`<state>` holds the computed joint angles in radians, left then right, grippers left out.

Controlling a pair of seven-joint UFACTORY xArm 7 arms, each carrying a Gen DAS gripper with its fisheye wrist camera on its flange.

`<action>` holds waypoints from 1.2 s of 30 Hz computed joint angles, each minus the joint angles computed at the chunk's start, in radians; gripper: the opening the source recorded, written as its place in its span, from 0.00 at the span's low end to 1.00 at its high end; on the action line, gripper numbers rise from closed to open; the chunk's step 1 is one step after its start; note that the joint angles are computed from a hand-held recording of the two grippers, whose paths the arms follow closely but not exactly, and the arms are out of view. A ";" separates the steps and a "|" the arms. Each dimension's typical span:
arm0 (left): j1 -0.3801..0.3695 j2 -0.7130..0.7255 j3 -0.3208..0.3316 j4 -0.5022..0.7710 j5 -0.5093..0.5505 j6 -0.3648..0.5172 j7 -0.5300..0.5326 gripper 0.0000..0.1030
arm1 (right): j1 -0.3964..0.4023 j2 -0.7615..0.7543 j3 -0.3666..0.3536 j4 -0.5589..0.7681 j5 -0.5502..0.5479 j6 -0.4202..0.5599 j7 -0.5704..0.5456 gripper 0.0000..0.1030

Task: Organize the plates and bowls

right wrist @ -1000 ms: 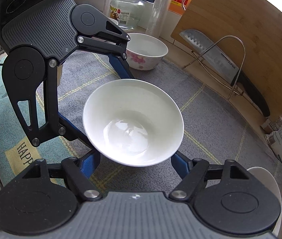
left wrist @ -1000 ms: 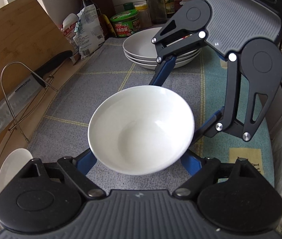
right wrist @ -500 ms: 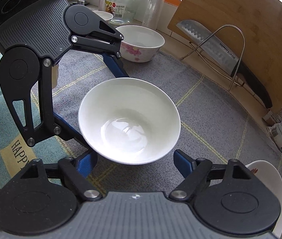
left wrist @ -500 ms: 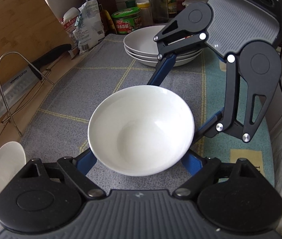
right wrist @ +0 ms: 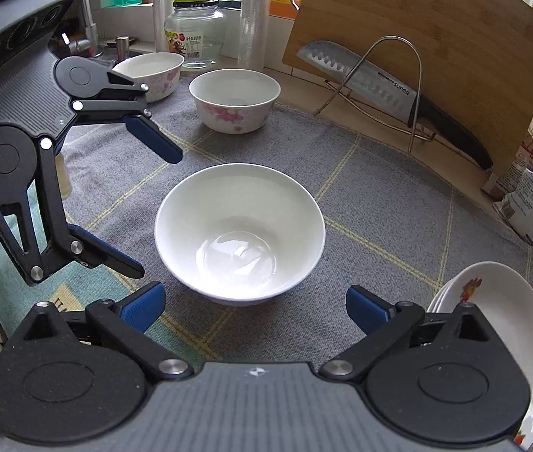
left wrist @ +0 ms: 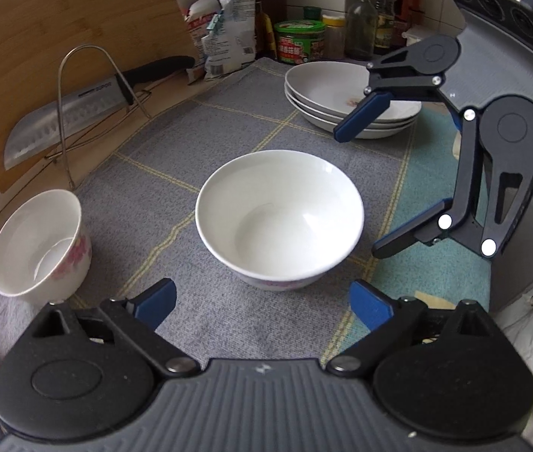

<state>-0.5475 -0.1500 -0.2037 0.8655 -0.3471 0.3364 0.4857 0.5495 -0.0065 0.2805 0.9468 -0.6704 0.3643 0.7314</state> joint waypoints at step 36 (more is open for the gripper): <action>0.174 -0.150 0.105 -0.018 0.197 0.072 -0.452 0.96 | 0.353 0.418 -0.138 0.625 -0.389 0.385 0.444 1.00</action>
